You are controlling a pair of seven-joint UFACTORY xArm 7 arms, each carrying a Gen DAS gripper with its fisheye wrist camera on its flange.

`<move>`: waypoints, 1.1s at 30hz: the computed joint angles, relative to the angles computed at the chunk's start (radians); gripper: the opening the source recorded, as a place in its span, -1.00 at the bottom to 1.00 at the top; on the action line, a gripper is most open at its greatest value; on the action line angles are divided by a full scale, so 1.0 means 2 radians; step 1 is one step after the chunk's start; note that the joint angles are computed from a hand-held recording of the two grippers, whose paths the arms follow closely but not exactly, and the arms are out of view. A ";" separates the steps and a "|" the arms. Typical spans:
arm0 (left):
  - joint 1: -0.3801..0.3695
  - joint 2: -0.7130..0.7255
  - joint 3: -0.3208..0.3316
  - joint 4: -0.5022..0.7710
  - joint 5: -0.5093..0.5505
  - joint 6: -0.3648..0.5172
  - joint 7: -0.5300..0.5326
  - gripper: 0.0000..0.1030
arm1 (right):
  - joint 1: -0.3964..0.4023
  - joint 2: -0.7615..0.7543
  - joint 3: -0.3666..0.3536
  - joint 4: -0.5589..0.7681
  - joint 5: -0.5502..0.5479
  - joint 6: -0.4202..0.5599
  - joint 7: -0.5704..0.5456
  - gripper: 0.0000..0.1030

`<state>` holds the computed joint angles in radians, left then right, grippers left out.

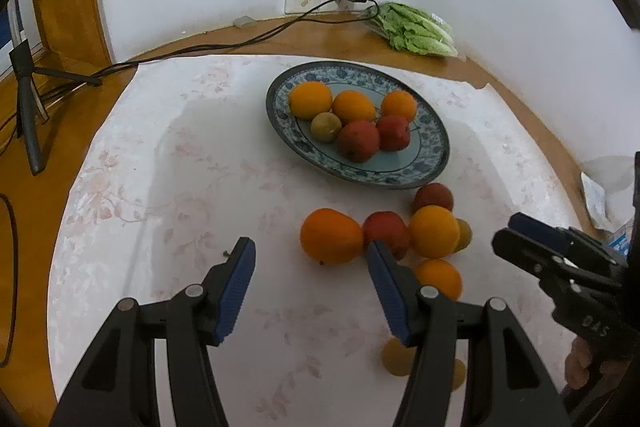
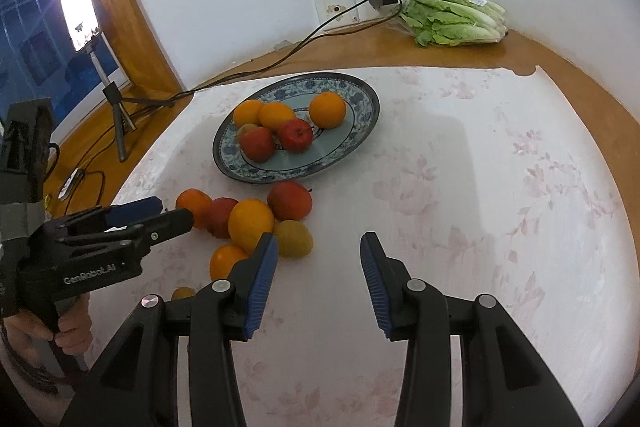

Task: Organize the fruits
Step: 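Move both open grippers back to the fruit pile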

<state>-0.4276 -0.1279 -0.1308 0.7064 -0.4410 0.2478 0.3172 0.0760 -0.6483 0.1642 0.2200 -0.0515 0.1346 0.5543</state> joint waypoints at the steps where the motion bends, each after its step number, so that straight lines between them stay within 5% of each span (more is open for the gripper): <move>1: 0.000 0.005 0.001 0.003 0.000 0.000 0.003 0.19 | 0.000 -0.001 0.000 -0.001 0.001 0.000 0.002 -0.14; 11: -0.013 0.018 0.010 0.015 -0.134 -0.006 0.148 0.17 | 0.007 -0.004 0.001 -0.003 0.003 0.005 0.011 -0.14; 17: -0.011 0.019 0.006 0.026 -0.209 0.019 0.215 -0.31 | 0.011 -0.001 0.000 -0.006 0.005 0.001 0.014 -0.14; 33: -0.007 -0.029 0.010 -0.018 -0.145 0.003 0.135 -0.33 | 0.032 -0.011 -0.005 -0.011 0.016 -0.002 0.016 -0.14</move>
<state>-0.4420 -0.1866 -0.1104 0.6700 -0.7304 0.2536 0.5866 0.1400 -0.6697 0.1536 0.1973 -0.0198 0.1303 0.5870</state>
